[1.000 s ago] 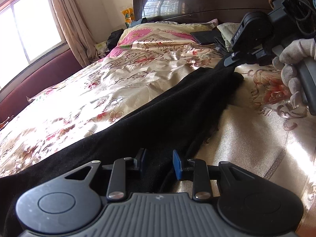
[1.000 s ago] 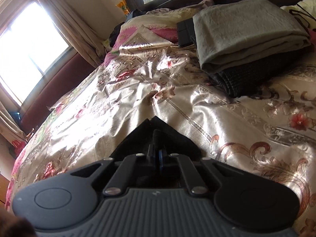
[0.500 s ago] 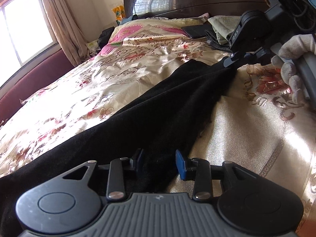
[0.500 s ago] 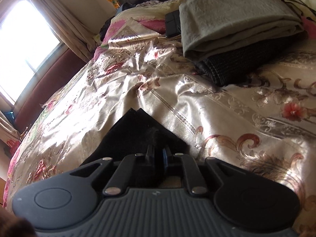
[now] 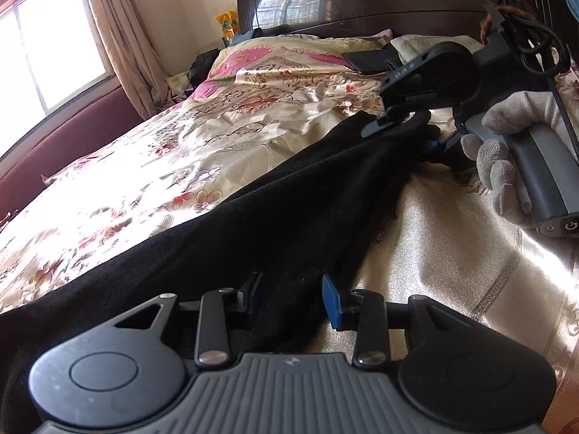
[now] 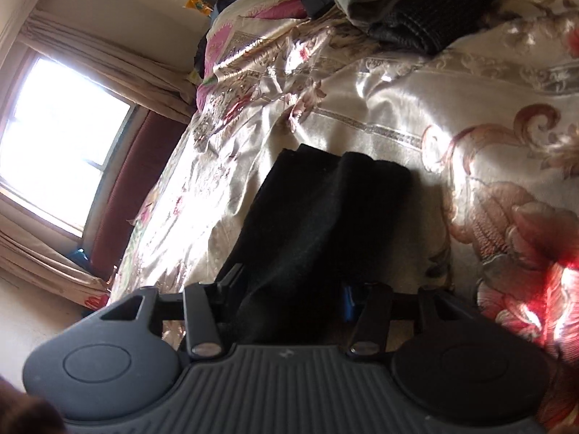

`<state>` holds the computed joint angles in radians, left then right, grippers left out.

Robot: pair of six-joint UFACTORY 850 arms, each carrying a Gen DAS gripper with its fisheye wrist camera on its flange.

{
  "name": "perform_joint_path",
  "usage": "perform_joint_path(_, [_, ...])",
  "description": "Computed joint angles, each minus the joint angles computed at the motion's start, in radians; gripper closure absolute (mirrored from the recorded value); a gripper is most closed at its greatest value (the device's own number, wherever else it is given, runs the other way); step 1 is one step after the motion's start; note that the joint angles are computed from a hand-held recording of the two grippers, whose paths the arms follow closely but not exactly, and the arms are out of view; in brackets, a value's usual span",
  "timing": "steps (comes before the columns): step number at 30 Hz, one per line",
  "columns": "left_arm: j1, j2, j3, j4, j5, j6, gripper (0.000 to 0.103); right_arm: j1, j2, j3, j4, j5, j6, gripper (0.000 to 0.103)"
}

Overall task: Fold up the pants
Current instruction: 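Lift the leg end with the right gripper and fold it over toward the left gripper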

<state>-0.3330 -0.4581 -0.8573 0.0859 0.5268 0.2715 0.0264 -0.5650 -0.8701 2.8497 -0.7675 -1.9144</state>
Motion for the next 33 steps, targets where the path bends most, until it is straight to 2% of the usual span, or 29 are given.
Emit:
perform_joint_path(1, [0.001,-0.003,-0.007,-0.011,-0.017,0.002,0.052,0.000,-0.006,-0.002,0.017,-0.001,0.021,0.077])
perform_joint_path(3, [0.003,-0.017,-0.036,0.015,-0.090,-0.021,0.051,-0.007,-0.029,-0.015,0.032,-0.006,0.096,0.095])
perform_joint_path(4, [0.004,-0.021,-0.044,0.023,-0.107,-0.013,0.051,-0.011,-0.037,-0.019,0.017,-0.012,0.157,0.095])
perform_joint_path(6, [0.009,-0.014,-0.038,0.063,-0.107,-0.038,0.051,-0.011,-0.008,0.002,0.025,-0.044,0.154,0.096])
perform_joint_path(10, [0.041,0.012,-0.011,0.256,-0.077,-0.276,0.051,0.014,0.109,0.051,0.025,-0.076,0.024,0.095])
perform_joint_path(13, [0.060,0.049,0.037,0.239,-0.033,-0.312,0.051,0.084,0.172,0.013,0.069,0.044,-0.199,0.095])
perform_joint_path(15, [0.083,0.082,0.076,0.241,-0.009,-0.328,0.051,0.128,0.174,-0.028,0.027,0.082,-0.232,0.095])
perform_joint_path(20, [0.154,0.159,0.172,0.171,0.054,-0.228,0.050,0.285,0.129,-0.147,0.035,0.201,-0.444,0.095])
perform_joint_path(24, [0.232,0.211,0.240,0.132,0.056,-0.179,0.049,0.395,0.049,-0.255,-0.042,0.283,-0.500,0.095])
perform_joint_path(28, [0.298,0.260,0.311,0.110,0.073,-0.156,0.048,0.488,-0.056,-0.367,-0.084,0.401,-0.541,0.095])
perform_joint_path(30, [0.318,0.279,0.339,0.087,0.086,-0.138,0.048,0.517,-0.081,-0.383,-0.144,0.419,-0.468,0.095])
perform_joint_path(33, [0.342,0.292,0.365,0.076,0.108,-0.140,0.047,0.557,-0.097,-0.402,-0.121,0.449,-0.500,0.095])
